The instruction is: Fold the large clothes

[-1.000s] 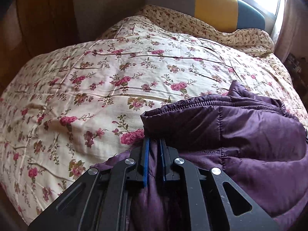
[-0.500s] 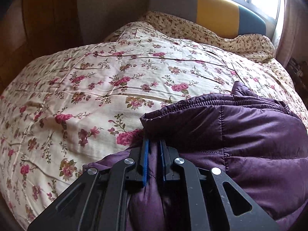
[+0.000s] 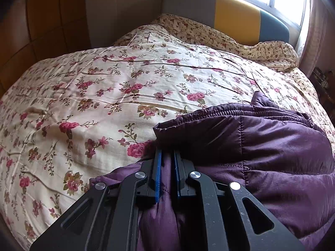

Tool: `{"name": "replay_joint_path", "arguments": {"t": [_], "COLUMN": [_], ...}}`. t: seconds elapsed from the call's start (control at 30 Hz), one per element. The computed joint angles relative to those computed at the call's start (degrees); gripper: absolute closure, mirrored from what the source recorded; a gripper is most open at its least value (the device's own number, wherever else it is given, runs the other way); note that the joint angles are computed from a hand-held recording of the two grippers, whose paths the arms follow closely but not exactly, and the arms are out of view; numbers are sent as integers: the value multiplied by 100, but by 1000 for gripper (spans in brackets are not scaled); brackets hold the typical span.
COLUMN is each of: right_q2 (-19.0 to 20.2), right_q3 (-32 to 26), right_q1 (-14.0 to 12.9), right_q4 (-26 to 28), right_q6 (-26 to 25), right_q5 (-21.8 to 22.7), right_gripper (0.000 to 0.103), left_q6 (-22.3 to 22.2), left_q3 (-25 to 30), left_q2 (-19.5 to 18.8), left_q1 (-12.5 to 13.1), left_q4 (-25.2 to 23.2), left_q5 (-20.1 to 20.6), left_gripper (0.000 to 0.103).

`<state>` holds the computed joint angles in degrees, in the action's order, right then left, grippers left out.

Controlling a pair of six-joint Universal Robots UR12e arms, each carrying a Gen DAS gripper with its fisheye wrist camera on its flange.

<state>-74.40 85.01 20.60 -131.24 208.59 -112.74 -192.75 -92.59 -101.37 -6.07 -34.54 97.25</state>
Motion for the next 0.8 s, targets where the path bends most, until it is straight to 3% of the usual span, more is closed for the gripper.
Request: {"name": "replay_joint_path", "arguments": {"t": [0.1, 0.17, 0.27, 0.3, 0.5, 0.63, 0.8], "right_q2": [10, -6, -50, -81, -204, -197, -27], "right_q3": [-71, -98, -109, -101, -144, -207, -348], "right_q1": [22, 31, 58, 59, 263, 472, 735], "right_q4": [141, 199, 211, 176, -225, -651, -851], "right_q6": [4, 10, 82, 103, 63, -157, -404], "right_q5": [-98, -157, -279, -277, -354, -50, 274], "right_gripper": [86, 81, 61, 61, 60, 57, 55], "left_q6": [-3, -35, 73, 77, 38, 41, 246], "left_q3": [3, 5, -73, -104, -196, -207, -169], "left_q2": [3, 36, 152, 200, 473, 518, 433], "left_q1": [3, 2, 14, 22, 66, -24, -256], "left_q4": [-11, -37, 165, 256, 548, 593, 672], "left_q5": [-8, 46, 24, 16, -463, -877, -933], "left_gripper": [93, 85, 62, 58, 58, 58, 58]}}
